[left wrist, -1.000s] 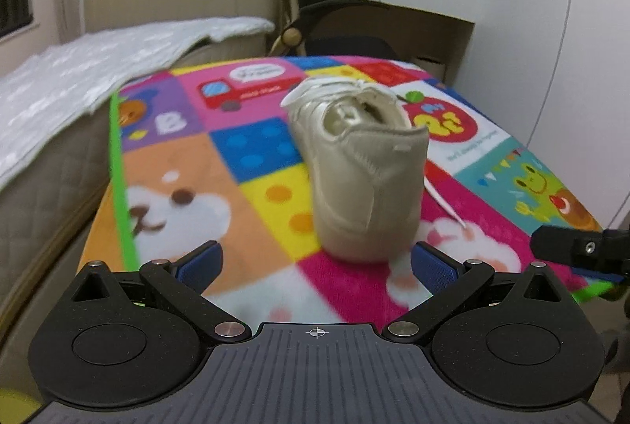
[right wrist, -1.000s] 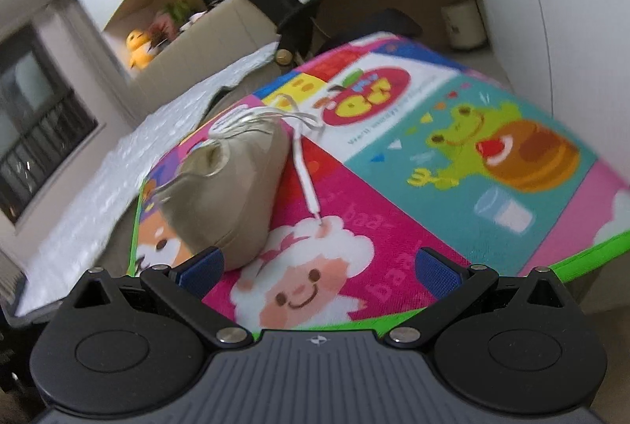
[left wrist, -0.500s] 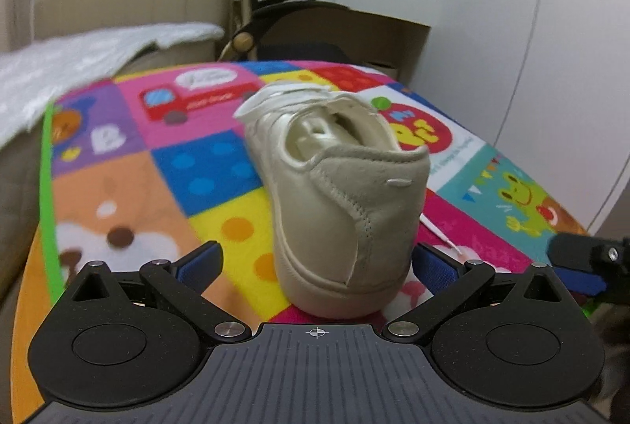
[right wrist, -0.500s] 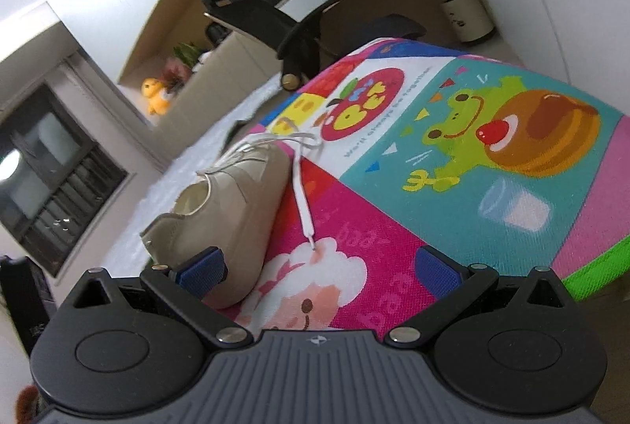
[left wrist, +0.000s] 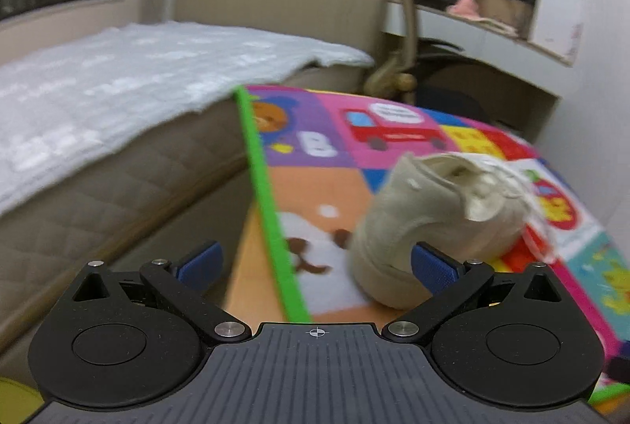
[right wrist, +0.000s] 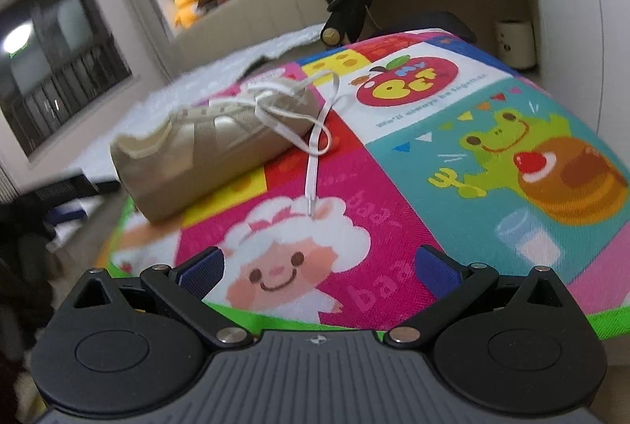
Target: Lace up shoes with both hands
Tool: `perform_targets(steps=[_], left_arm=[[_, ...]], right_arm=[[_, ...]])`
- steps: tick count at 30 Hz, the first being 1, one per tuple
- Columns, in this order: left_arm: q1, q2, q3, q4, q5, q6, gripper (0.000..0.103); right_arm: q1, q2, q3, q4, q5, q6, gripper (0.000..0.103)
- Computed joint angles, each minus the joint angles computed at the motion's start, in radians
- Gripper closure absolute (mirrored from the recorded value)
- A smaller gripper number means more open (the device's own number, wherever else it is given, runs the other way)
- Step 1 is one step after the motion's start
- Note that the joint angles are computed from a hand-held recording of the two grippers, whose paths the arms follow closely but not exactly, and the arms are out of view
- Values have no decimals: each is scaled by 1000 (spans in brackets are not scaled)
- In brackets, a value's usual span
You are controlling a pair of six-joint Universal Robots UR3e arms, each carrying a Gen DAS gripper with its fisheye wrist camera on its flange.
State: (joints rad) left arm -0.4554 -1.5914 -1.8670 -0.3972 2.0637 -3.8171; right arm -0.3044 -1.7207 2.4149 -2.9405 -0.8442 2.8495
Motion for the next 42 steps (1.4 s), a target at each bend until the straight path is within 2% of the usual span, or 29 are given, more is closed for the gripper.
perform_targets(steps=[3,6,8,10,12,14,17,19,22,25,27,29,30,31,33,37,40,41,42], left_arm=[[0,-23,14,44,-76,35,0],[-6,-69,99,7,-120,71,0],[-8,-112,170,-15,-138,107,0],[-1,-151,224,-28,-145,149,0],[4,-179,268,-51,-143,174,0],[17,-192,296,-73,-158,185,0],[35,-212,336,-102,-178,206,0],[43,-231,361,-121,-175,231,0],[80,-250,376,-128,-225,246,0],[112,-258,371,-114,-288,254,0],[123,-270,374,-112,-300,269,0],[139,-276,373,-109,-325,279,0],[148,-276,371,-104,-338,282,0],[156,-277,370,-98,-351,287,0],[169,-282,375,-90,-369,299,0],[223,-273,372,-86,-501,360,0],[257,-264,334,-38,-620,441,0],[262,-258,323,-25,-639,455,0],[252,-248,313,-9,-618,451,0]], right_arm=[[28,6,-5,-23,-41,-12,0],[29,2,-8,-26,-46,4,0],[-18,-16,-17,36,34,43,0],[-73,1,-57,113,161,68,0],[-66,82,-158,110,211,133,0],[-26,178,-324,145,206,166,0],[79,362,-638,215,130,208,0],[136,508,-848,251,114,243,0],[212,761,-1162,217,56,393,0],[253,988,-1476,267,17,491,0],[267,1122,-1685,376,36,514,0],[265,1242,-1880,515,111,530,0],[259,1285,-1928,538,161,553,0],[253,1305,-1934,542,214,566,0],[247,1243,-1820,554,273,490,0],[231,976,-1401,428,190,413,0],[157,835,-1168,363,233,407,0],[125,791,-1106,383,259,376,0],[99,745,-1030,343,264,369,0]])
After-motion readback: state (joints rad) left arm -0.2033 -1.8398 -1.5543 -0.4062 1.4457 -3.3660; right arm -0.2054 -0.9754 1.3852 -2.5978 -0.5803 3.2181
